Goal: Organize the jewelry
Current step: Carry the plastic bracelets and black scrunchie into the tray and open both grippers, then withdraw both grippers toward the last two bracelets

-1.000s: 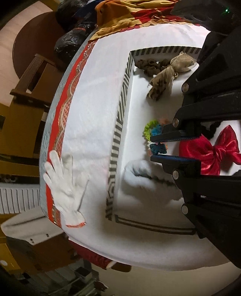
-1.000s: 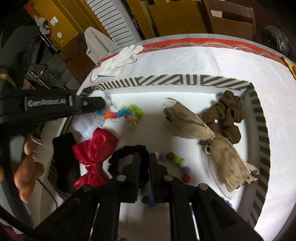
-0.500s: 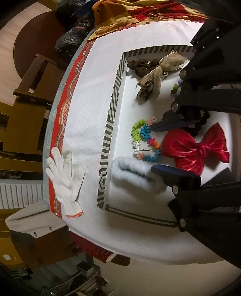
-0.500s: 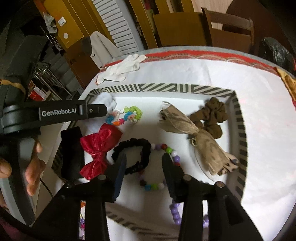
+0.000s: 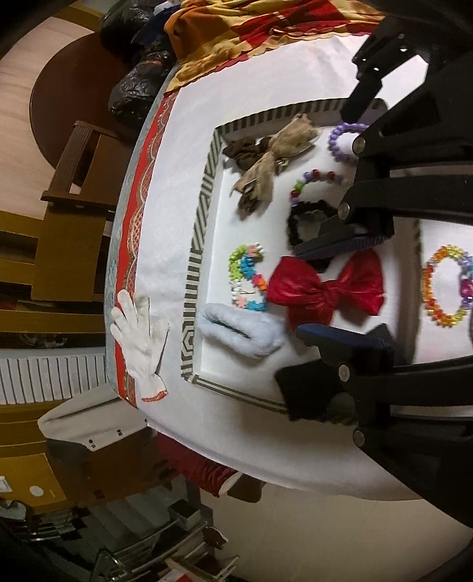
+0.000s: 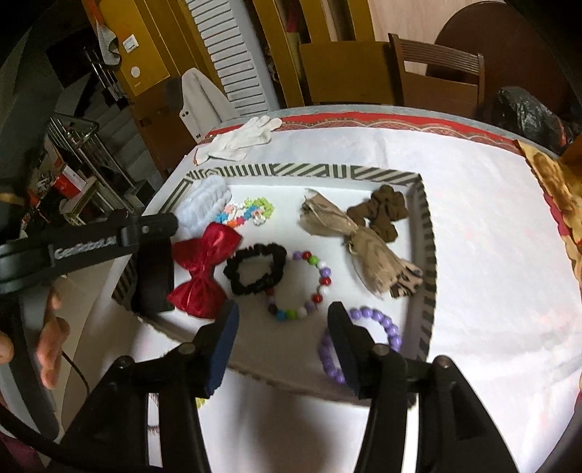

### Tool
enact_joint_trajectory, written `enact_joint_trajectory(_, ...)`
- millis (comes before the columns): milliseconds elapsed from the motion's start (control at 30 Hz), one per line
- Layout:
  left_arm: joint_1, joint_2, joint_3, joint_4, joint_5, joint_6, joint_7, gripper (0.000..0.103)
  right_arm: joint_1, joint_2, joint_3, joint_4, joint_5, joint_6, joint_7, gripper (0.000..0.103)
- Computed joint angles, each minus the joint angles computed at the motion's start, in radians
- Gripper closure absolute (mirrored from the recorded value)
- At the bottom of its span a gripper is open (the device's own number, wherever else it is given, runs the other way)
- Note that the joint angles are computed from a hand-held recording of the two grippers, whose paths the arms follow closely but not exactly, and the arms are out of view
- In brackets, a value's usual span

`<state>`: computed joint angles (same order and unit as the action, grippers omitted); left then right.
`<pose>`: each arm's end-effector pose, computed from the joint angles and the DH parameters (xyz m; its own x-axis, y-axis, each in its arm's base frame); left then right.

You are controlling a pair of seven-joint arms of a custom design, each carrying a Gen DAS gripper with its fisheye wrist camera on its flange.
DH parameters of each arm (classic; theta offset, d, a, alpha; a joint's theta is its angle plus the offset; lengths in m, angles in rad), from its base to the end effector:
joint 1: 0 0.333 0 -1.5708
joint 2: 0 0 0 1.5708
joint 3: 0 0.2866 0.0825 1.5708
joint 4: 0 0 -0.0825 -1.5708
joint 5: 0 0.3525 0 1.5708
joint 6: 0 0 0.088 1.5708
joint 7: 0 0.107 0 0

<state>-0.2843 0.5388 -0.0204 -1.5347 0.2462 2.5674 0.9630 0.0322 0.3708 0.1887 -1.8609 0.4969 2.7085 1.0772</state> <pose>0.6621 -0.2096 0.3863 0.1103 -0.9896 0.0923 -0.8608 -0.1415 -0.4889 0.6244 0.1128 0.3636 0.3293 -0.9181 -0.2204 -0.8400 -0.1782 -0.5125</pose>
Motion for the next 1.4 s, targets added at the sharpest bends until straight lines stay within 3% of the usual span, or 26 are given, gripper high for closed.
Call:
enact_joint_trajectory(367,-0.037,-0.194,0.01,-0.283,0.123,0.078,-0.146,0.061,0.006,-0.114,-0.006,-0.145,0.077,0.019,-0.092,0.049)
enact_joint_trajectory(900,0.017,-0.372,-0.076,-0.544,0.218,0.099,-0.312,0.061,0.082,-0.216,-0.065,-0.278,0.128,-0.016,-0.193,0.046)
enact_joint_trajectory(1100,0.061,-0.435,-0.105,-0.658,0.128,0.148,-0.296,0.061,0.1,-0.212,-0.071,-0.283,0.125,-0.037,-0.205,0.046)
enact_joint_trajectory(1233,0.102,-0.477,-0.129,-0.755,-0.037,0.193,-0.201,0.061,0.11,-0.187,-0.065,-0.272,0.115,-0.051,-0.208,0.046)
enact_joint_trajectory(1400,0.113,-0.465,-0.135,-0.787,-0.083,0.198,-0.17,0.061,0.118,-0.124,-0.048,-0.223,0.079,-0.059,-0.192,0.046)
